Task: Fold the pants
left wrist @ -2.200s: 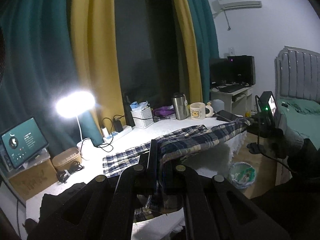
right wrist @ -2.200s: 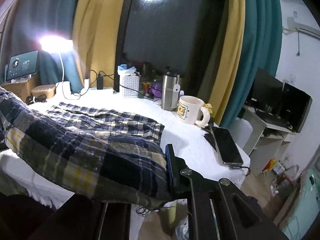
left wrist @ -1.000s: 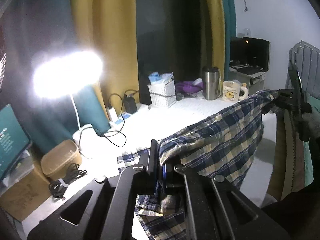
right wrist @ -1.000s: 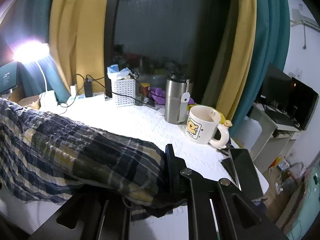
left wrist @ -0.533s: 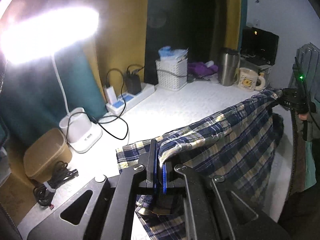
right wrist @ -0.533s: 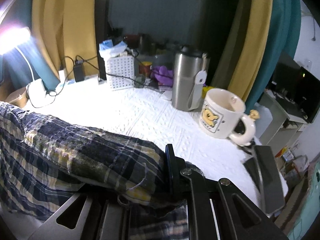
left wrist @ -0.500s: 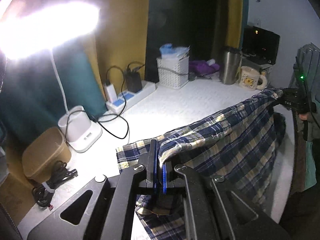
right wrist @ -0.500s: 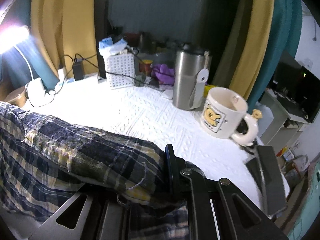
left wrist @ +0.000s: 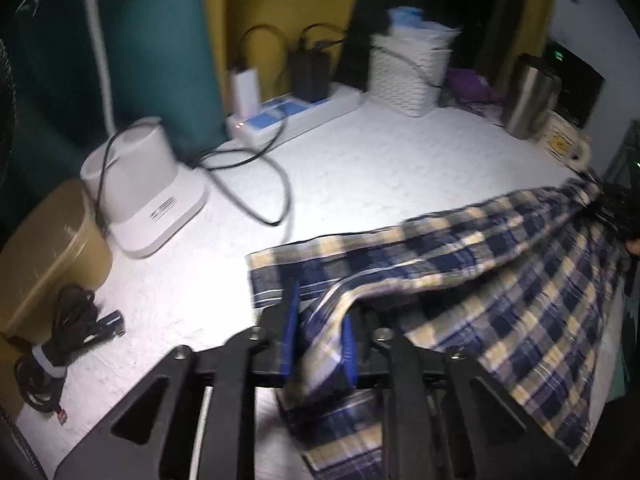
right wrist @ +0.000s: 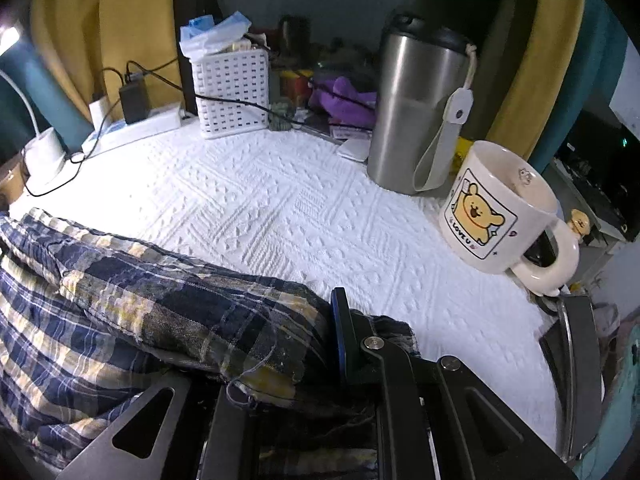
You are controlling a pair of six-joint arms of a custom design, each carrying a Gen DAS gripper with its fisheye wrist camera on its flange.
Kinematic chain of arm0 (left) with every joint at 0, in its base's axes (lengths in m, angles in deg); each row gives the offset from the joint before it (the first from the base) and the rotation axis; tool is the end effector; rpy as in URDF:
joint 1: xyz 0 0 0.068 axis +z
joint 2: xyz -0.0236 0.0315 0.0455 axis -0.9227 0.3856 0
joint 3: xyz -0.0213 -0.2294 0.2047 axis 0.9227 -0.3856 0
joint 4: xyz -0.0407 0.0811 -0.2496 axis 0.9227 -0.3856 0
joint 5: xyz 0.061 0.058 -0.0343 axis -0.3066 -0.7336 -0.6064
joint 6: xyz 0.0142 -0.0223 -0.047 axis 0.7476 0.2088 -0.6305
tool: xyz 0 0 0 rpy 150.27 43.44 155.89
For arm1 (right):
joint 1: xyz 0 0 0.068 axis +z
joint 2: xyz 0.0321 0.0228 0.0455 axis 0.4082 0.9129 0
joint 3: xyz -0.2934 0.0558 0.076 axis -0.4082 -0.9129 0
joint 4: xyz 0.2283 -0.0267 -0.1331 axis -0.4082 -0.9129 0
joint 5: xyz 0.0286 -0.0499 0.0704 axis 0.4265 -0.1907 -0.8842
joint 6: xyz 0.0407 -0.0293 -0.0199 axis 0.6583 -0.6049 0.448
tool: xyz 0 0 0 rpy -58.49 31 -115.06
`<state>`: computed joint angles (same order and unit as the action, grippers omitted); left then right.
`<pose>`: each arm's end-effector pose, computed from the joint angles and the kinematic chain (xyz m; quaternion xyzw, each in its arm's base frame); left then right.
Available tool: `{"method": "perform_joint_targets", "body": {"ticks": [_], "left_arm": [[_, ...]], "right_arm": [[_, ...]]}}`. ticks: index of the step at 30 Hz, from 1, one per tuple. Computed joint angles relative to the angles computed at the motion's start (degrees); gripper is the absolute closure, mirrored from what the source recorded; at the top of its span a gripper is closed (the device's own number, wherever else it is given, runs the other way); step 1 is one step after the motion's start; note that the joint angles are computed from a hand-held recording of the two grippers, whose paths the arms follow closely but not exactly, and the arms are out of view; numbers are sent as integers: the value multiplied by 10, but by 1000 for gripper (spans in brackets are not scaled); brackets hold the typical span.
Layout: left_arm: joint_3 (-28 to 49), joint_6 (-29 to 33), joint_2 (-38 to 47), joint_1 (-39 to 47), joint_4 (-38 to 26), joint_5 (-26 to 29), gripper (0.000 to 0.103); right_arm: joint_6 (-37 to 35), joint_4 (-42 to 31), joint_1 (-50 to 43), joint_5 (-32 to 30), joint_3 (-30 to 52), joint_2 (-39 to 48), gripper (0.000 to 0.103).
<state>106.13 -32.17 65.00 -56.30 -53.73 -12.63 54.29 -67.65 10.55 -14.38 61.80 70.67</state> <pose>0.3618 0.0552 0.1536 0.2360 0.9253 -0.1143 0.2739 0.2564 -0.0631 0.1653 0.0431 0.9345 -0.0859 0.3426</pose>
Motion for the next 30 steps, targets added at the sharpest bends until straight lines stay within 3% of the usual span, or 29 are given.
{"method": "perform_joint_targets", "body": {"ticks": [2, 6, 8, 10, 12, 13, 14, 21, 25, 28, 30], "left_arm": [[15, -14, 18, 9, 1, 0, 65], [29, -27, 38, 16, 12, -4, 64], [33, -38, 44, 16, 20, -6, 64], [36, -46, 48, 14, 33, -8, 64], [37, -51, 48, 10, 37, -11, 64], [33, -52, 42, 8, 41, -14, 64], [23, -48, 28, 6, 43, -16, 64], [-18, 5, -45, -29, -7, 32, 63], [-4, 10, -2, -77, -26, 9, 63], [-3, -15, 14, -99, -8, -29, 63], [-7, -14, -3, -88, -19, -6, 63]], "right_arm": [[1, -6, 1, 0, 12, 11, 89], [0, -25, 9, 8, 42, 34, 87], [1, -26, 13, 26, 48, 38, 69], [0, -32, 12, 36, 56, 41, 62], [-2, -34, 11, 57, 59, 41, 32], [-2, -26, 8, 77, 56, 40, 4], [1, -22, 0, 80, 55, 35, 0], [-2, -28, -32, 93, 44, -2, 0], [-17, -30, -22, 76, 16, -24, 1], [-11, -35, -51, 32, -11, -52, 1], [-9, -47, -89, -12, -24, -83, 1]]}}
